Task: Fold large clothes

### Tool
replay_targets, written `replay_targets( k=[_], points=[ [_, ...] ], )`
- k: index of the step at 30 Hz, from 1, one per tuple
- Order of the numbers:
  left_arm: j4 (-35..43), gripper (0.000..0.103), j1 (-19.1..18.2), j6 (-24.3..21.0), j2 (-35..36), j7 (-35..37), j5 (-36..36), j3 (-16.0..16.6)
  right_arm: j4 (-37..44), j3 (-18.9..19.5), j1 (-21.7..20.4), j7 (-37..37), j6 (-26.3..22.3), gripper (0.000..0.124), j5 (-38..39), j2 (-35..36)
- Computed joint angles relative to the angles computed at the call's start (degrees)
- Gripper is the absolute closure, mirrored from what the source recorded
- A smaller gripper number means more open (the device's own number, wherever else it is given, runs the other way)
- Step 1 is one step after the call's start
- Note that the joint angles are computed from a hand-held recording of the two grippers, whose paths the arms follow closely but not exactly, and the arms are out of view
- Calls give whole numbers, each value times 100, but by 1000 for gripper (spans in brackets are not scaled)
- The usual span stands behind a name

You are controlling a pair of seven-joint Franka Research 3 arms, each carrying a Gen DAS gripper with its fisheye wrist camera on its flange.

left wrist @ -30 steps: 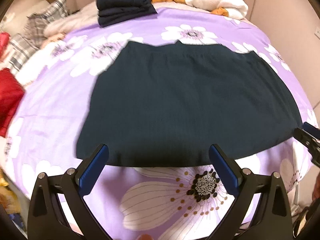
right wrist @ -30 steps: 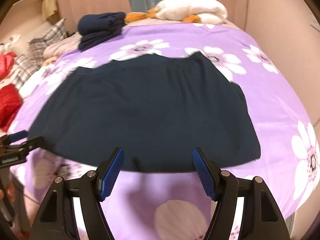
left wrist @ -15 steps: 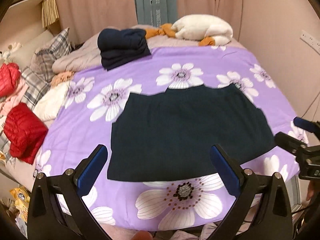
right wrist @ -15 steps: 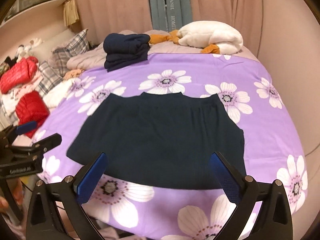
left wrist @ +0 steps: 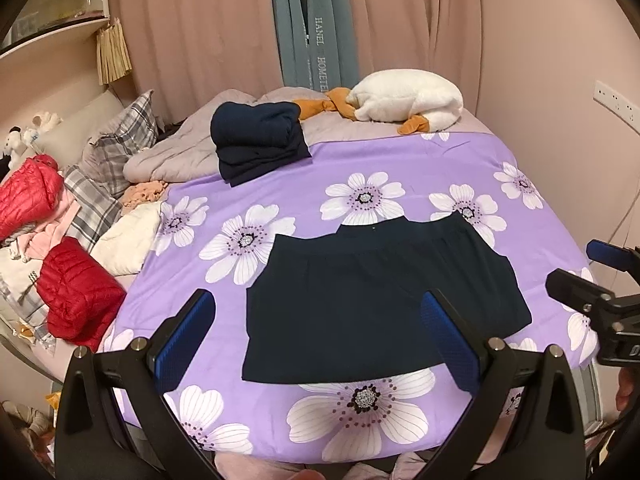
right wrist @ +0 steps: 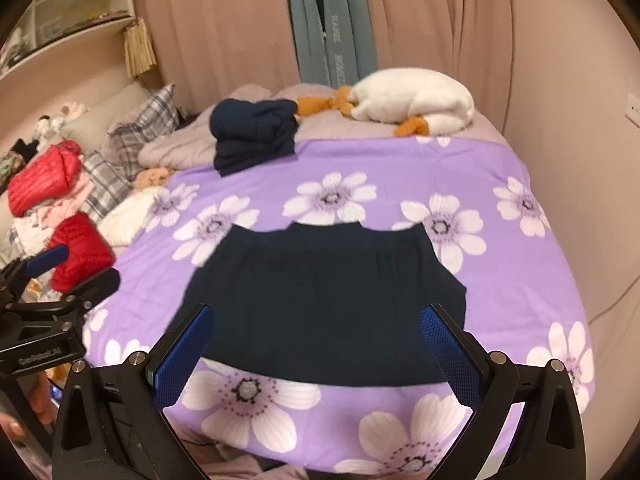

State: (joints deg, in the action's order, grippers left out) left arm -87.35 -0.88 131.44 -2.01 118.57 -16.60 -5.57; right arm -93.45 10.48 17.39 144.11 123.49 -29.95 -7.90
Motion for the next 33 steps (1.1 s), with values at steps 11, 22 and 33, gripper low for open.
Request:
replay_targets(
  k=[11, 22, 33],
  points=[
    [-77, 0, -37, 32, 37, -201, 426, -43, -82, -110, -39, -149, 66, 22, 456, 49],
    [-94, 0, -56, 0, 4, -185, 369, -43, -6, -72, -2, -250, 21, 22, 448, 44],
    [-85, 0, -54, -68, 13, -114, 251, -39, 32, -76, 1, -252, 0, 22, 463, 62]
  ],
)
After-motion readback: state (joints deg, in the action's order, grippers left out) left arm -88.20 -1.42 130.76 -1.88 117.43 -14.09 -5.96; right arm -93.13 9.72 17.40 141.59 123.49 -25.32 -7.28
